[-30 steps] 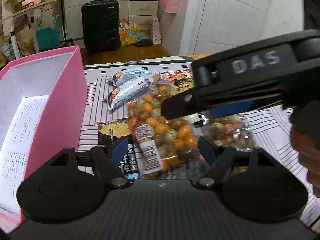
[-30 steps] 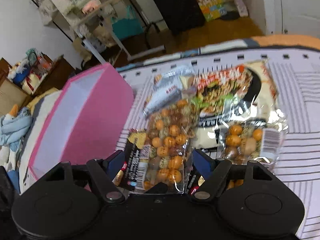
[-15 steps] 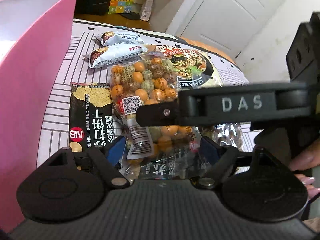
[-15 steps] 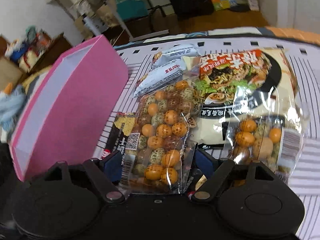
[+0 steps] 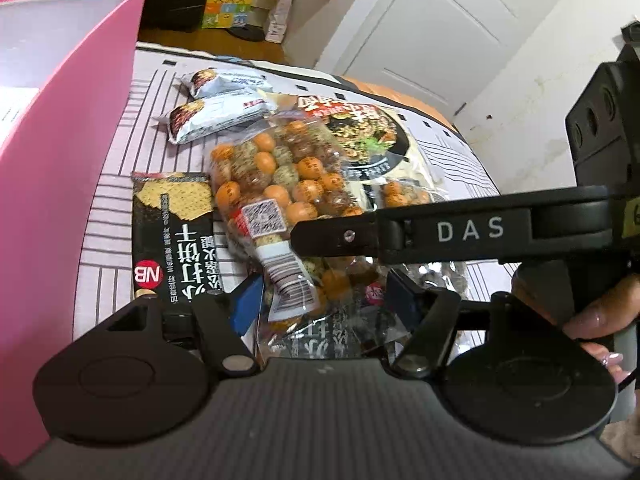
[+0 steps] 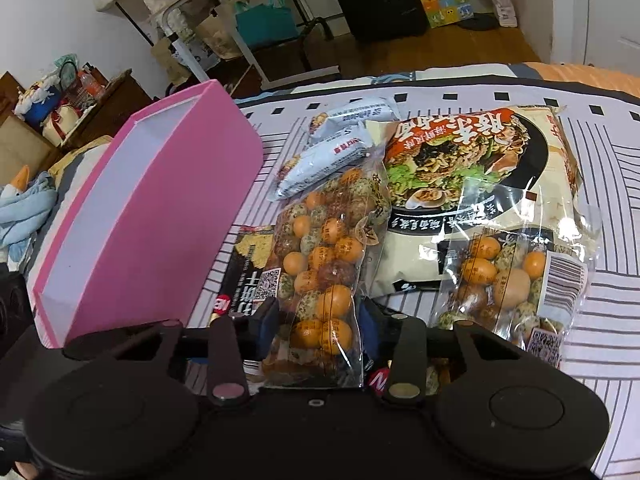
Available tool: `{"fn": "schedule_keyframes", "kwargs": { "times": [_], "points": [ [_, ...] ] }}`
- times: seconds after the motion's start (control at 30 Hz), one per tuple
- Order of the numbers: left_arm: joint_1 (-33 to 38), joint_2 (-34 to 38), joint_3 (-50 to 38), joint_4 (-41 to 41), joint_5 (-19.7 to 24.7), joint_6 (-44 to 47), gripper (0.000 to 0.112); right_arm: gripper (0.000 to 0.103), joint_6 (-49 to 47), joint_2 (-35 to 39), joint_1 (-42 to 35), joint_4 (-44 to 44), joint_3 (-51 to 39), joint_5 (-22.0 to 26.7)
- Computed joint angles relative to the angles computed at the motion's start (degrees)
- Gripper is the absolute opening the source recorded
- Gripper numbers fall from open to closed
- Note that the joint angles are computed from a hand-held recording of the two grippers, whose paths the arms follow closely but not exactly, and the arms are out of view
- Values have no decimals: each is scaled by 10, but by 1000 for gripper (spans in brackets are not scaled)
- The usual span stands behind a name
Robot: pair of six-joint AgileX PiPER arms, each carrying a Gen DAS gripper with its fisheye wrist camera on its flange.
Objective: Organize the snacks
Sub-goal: 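Close the left tool on the peanut bag's sealed end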
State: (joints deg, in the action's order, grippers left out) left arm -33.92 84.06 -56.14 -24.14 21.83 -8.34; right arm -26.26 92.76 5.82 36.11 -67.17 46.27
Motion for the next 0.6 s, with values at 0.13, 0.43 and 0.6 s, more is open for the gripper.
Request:
{"fn": "schedule_keyframes", "kwargs": {
  "times": [0.13,0.43,0.6],
  "points": [
    [5,-18,-1,-17,18,15,66,42,-3,-30,-4,4,10,12],
    [-45,-66,-8,118,33,-89,66,41,0,-97,-10,-5,31,27],
    [-45,-91,-3,107,37,-74,66,43,5,-128,0,-20,42,17]
  ]
}}
